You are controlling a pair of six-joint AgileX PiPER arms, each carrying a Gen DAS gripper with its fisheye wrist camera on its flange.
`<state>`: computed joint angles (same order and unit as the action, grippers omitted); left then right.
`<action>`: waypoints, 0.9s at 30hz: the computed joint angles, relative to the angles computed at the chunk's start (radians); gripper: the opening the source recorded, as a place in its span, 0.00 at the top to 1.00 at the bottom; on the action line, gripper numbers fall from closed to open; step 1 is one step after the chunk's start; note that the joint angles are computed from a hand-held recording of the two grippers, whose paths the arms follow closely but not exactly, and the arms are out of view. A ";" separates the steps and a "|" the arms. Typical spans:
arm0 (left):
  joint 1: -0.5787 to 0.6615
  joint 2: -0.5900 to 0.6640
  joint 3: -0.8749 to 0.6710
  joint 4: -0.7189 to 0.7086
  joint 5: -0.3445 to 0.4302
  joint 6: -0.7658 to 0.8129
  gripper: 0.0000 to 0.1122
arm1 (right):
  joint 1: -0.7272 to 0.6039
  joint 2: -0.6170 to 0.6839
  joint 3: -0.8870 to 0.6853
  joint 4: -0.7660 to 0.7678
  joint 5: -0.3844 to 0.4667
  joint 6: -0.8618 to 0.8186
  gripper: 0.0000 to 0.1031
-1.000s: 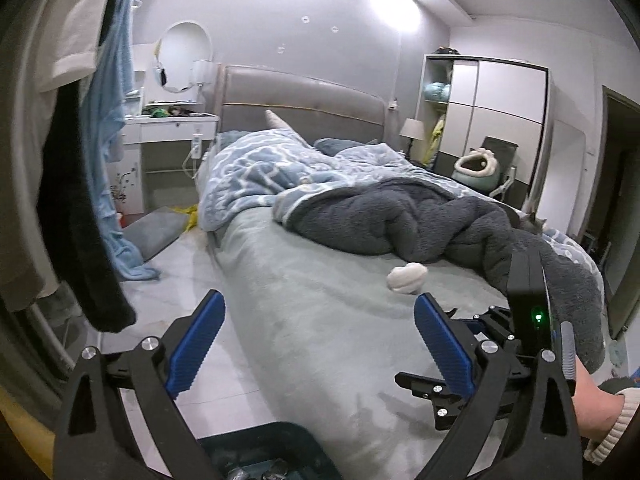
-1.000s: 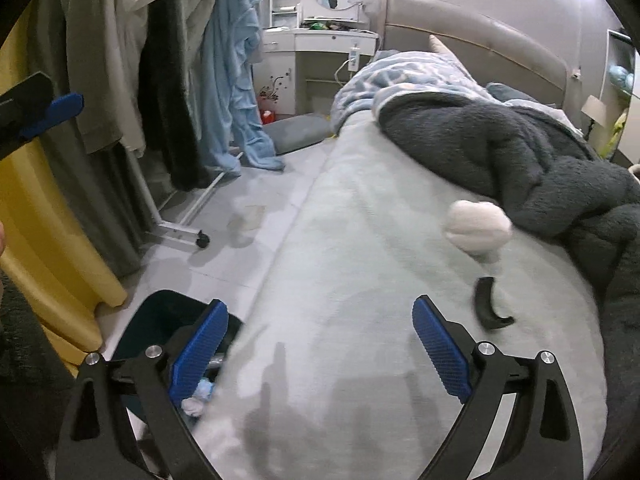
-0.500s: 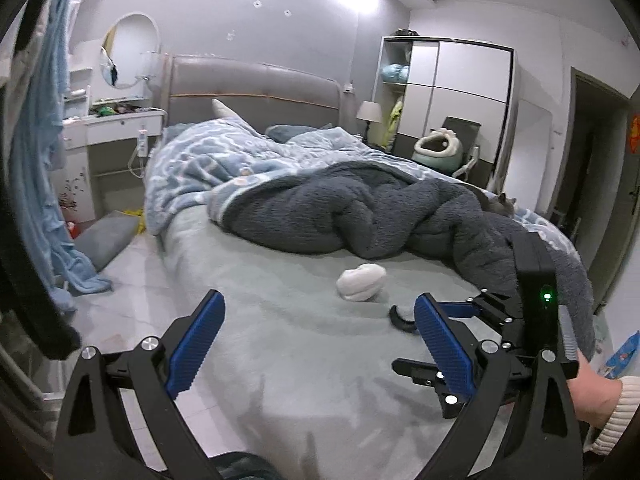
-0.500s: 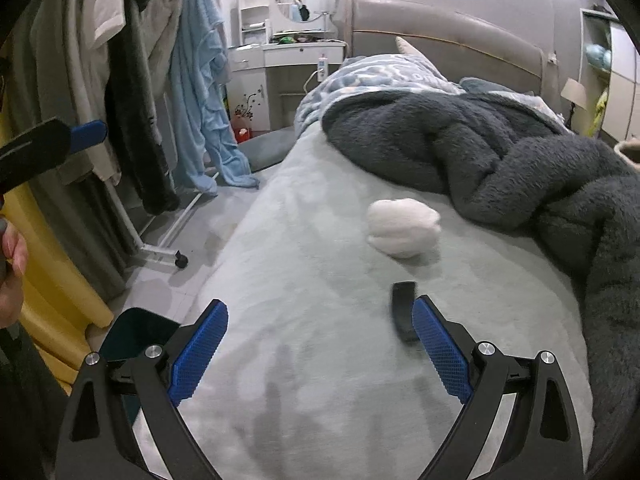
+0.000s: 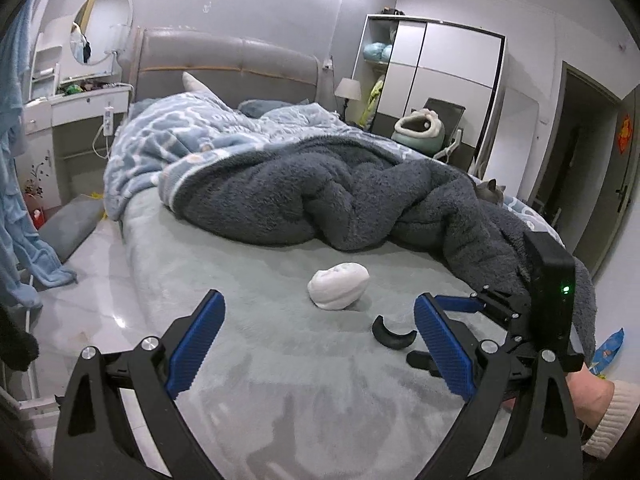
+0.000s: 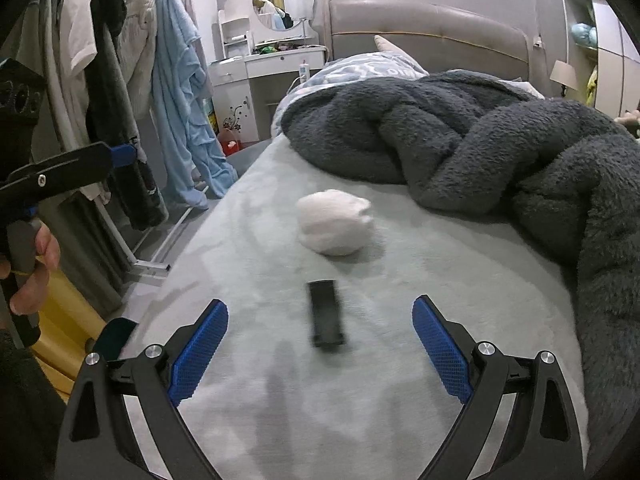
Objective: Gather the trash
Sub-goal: 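Move both open tools back over the bed toward the remaining tissue ball and clip, then grasp the black clip with the right tool while the left tool grasps the white tissue ball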
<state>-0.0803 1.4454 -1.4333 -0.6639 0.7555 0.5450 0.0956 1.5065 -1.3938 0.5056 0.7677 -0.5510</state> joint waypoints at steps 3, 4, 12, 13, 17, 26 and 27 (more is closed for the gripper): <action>-0.015 0.056 -0.044 0.012 0.010 -0.003 0.14 | -0.070 0.036 -0.011 0.091 0.019 -0.086 0.18; -0.019 0.077 -0.062 0.013 0.017 -0.001 0.14 | -0.081 0.044 -0.014 0.109 0.025 -0.100 0.25; -0.059 0.222 -0.196 0.021 0.058 -0.017 0.14 | -0.092 0.086 -0.037 0.222 0.074 -0.197 0.46; -0.067 0.239 -0.211 0.026 0.060 -0.022 0.15 | -0.087 0.092 -0.039 0.237 0.085 -0.211 0.47; -0.087 0.306 -0.274 0.032 0.072 -0.047 0.16 | -0.056 0.128 -0.056 0.226 0.108 -0.208 0.52; -0.124 0.445 -0.403 0.038 0.113 -0.114 0.23 | -0.017 0.219 -0.129 0.135 0.151 -0.097 0.69; -0.126 0.455 -0.413 0.038 0.114 -0.123 0.24 | -0.016 0.220 -0.129 0.136 0.152 -0.096 0.76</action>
